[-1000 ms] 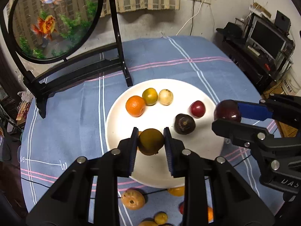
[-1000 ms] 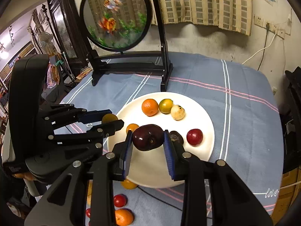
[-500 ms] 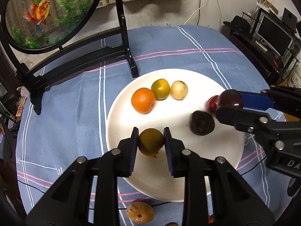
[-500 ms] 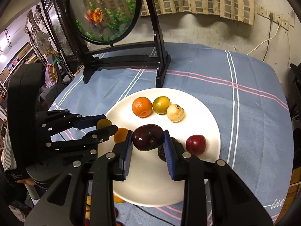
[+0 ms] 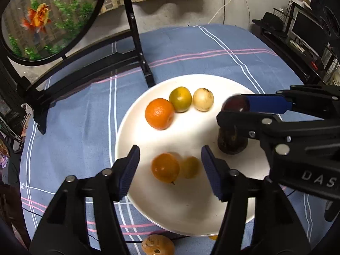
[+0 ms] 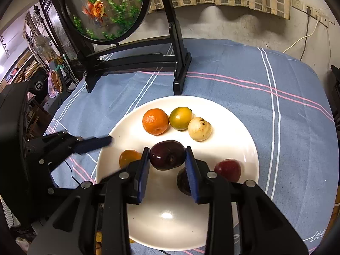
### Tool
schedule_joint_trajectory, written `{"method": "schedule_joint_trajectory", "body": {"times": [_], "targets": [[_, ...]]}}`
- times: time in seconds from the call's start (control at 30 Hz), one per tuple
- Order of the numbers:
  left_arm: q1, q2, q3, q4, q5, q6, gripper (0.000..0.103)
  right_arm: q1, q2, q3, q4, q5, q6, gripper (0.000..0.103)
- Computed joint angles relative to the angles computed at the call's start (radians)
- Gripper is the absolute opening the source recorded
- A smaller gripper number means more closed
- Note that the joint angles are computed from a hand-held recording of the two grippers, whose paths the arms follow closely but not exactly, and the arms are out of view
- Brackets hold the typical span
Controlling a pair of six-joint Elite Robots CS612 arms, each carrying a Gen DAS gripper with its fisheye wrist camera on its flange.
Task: Organize fruits
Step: 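Carry both fruits onto the plate and open both grippers, then grasp an orange with the right gripper while the left grasps a red apple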
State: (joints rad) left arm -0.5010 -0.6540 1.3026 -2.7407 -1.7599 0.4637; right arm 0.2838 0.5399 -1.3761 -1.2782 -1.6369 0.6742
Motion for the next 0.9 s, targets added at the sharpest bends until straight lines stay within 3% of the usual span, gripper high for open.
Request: {"method": "schedule_joint_trajectory", "body": {"times": [0.3,0.47,0.63,0.67,0.7,0.9], "targets": [[0.021,-0.013,-0.008,0.0,-0.023,-0.056,0.063,0.003,0.001,-0.049,0.018,-0.041,0.025,0.037],[0.049,-0.043,0.017,-0.041,-0.052,-0.102,0.07,0.028,-0.001,-0.113,0.075,-0.087,0.009,0.037],[0.074,-0.093,0.091,-0.09,-0.068,-0.075,0.074,0.068,0.01,-0.185,0.154,-0.097,0.007,0.037],[0.079,-0.102,0.108,-0.1,-0.07,-0.063,0.075,0.079,0.016,-0.202,0.177,-0.087,0.008,0.043],[0.083,-0.111,0.124,-0.108,-0.072,-0.051,0.075,0.089,0.019,-0.212,0.196,-0.09,0.011,0.061],[0.107,-0.171,0.239,-0.088,-0.094,0.01,0.076,0.155,0.051,-0.262,0.311,-0.086,0.032,0.063]]}}
